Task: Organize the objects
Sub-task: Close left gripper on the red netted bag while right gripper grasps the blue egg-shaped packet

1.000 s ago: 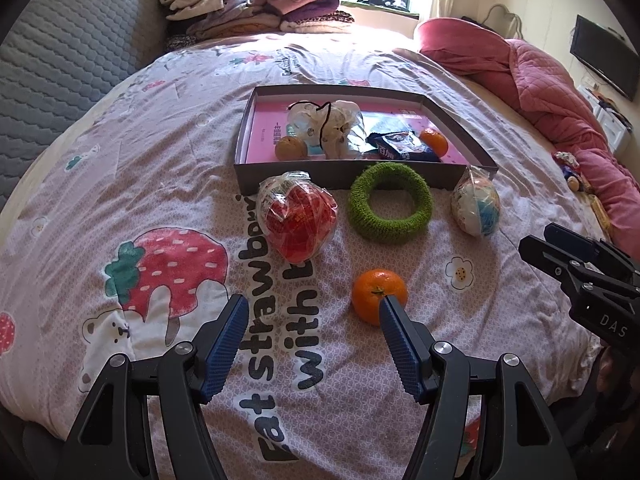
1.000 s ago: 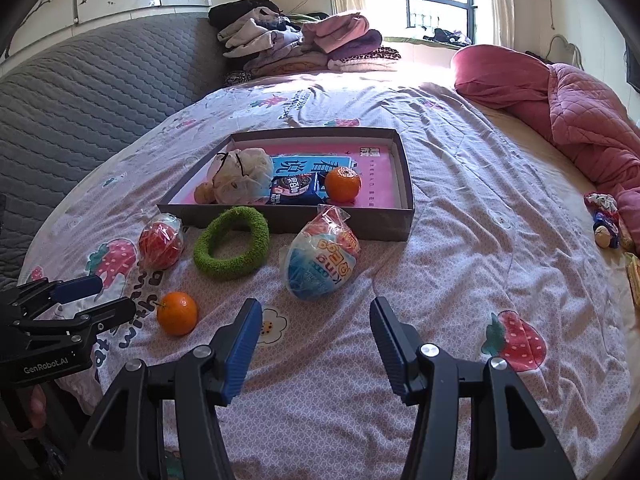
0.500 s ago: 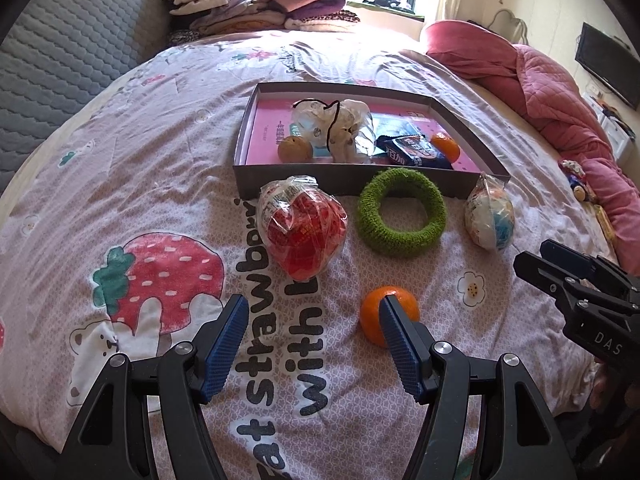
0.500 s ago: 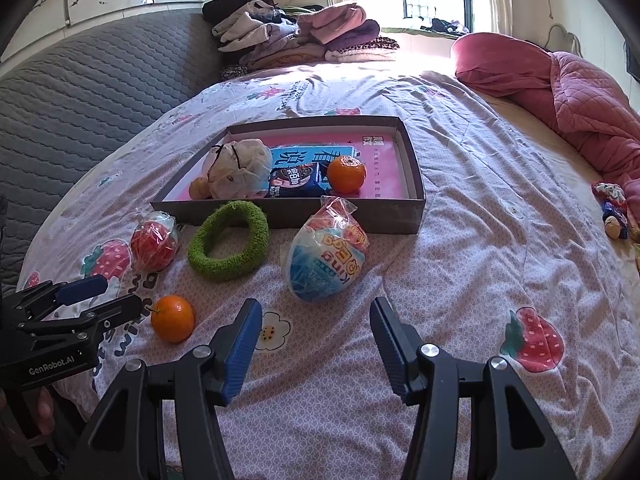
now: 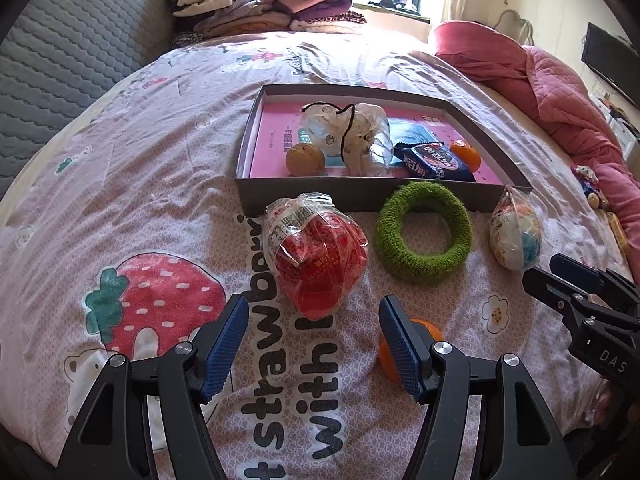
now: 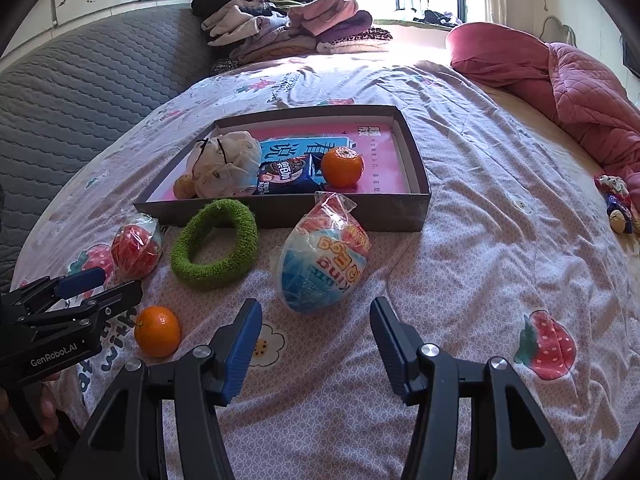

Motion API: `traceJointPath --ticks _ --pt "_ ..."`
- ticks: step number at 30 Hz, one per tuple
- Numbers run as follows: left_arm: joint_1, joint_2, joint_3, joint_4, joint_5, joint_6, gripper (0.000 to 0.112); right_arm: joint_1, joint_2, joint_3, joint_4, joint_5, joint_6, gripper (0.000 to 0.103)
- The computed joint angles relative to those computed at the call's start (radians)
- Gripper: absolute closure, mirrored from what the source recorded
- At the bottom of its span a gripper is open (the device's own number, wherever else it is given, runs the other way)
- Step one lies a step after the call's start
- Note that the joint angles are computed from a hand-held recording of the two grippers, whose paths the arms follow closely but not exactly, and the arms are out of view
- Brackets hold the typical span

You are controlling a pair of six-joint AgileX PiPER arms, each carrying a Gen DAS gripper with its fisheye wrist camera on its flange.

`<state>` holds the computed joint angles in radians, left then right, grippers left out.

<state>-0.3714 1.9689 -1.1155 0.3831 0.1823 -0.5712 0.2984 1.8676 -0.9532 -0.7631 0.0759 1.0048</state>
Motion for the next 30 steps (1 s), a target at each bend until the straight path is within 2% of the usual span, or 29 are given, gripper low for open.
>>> traceJointPath --ticks 6,11,18,22,30 --pt "0.014 0.024 -0.035 -0.037 0.000 0.040 0.043 -0.006 0.018 -0.021 0.085 0.006 -0.078 0.047" --pt "0.021 0.050 -0.070 -0.131 0.006 0.132 0.043 -0.009 0.037 -0.043 0.133 0.017 -0.116 0.047" --pt "0.025 0.075 -0.103 -0.137 0.012 0.136 0.043 -0.014 0.073 -0.081 0.238 0.024 -0.210 0.047" --pt "0.029 0.088 -0.123 -0.140 0.018 0.140 0.043 -0.014 0.093 -0.103 0.213 0.026 -0.178 0.047" --pt "0.035 0.118 -0.162 -0.158 0.023 0.150 0.043 -0.005 0.135 -0.150 -0.057 0.050 0.092 0.047"
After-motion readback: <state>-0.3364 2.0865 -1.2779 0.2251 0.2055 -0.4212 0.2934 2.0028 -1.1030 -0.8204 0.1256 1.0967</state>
